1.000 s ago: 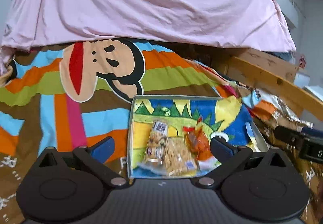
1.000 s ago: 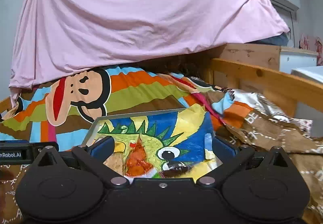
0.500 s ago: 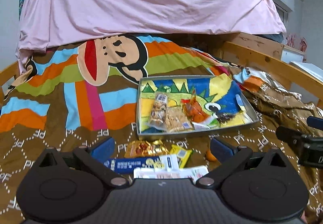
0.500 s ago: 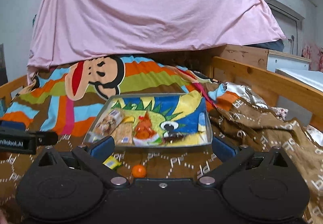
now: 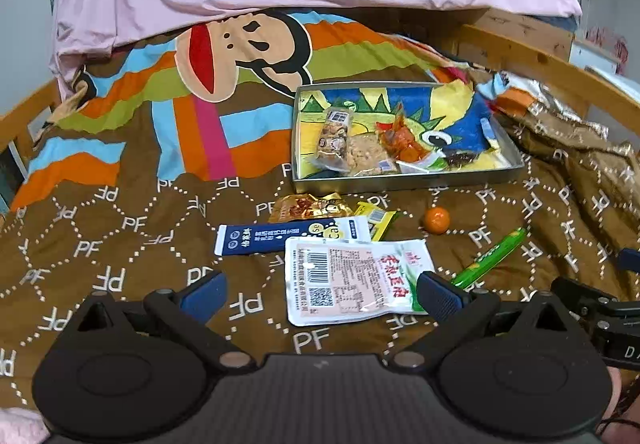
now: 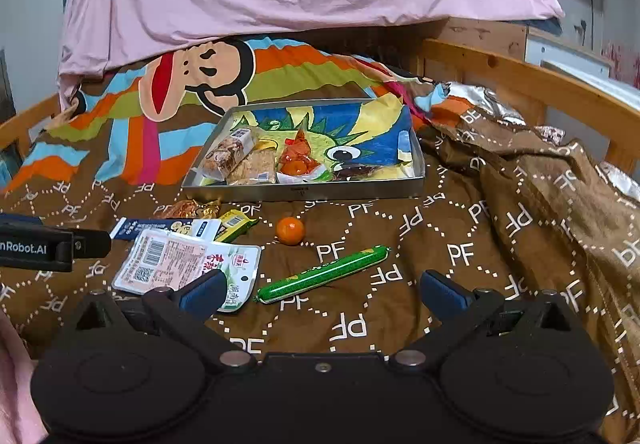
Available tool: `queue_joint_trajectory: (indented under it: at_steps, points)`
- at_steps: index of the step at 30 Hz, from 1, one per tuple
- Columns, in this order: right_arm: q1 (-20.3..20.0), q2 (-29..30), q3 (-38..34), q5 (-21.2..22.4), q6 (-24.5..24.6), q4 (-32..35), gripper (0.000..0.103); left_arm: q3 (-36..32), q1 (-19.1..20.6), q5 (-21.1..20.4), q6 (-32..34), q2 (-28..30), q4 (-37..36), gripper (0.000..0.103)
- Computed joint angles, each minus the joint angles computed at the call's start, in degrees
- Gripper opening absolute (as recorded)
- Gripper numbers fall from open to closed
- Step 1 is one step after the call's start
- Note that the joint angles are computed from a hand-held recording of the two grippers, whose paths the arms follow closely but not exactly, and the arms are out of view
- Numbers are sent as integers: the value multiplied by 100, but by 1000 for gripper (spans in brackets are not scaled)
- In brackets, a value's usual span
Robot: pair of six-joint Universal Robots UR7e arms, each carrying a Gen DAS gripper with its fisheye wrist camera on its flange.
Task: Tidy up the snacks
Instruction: 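Lift both tools away from the tray and back toward the remaining snacks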
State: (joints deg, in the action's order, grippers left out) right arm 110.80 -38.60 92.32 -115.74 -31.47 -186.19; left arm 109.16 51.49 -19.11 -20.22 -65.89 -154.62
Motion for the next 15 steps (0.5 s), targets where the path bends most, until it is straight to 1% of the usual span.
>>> queue_joint_trajectory:
  at_steps: [2, 4, 6, 8, 12, 15]
  points:
    - [3, 1, 18, -9, -1, 55, 102, -72, -8, 13, -212, -20, 477, 103]
    - [0, -13, 40, -38, -20, 173, 102, -145, 17, -78, -318, -40, 815, 103]
    - [14, 4, 42, -128, -73, 206, 102, -209, 71, -323, -273, -76, 982, 103]
    - [18, 19, 21, -178, -75, 258, 102, -316, 129, -562, -420, -121, 1369, 103]
    - [0, 25, -50, -236, 71, 500, 102, -478, 230, -820, -684, -170, 1905, 103]
    - [-37, 5, -161, -241, 321, 913, 102, -646, 322, -992, -709, -171, 2290, 103]
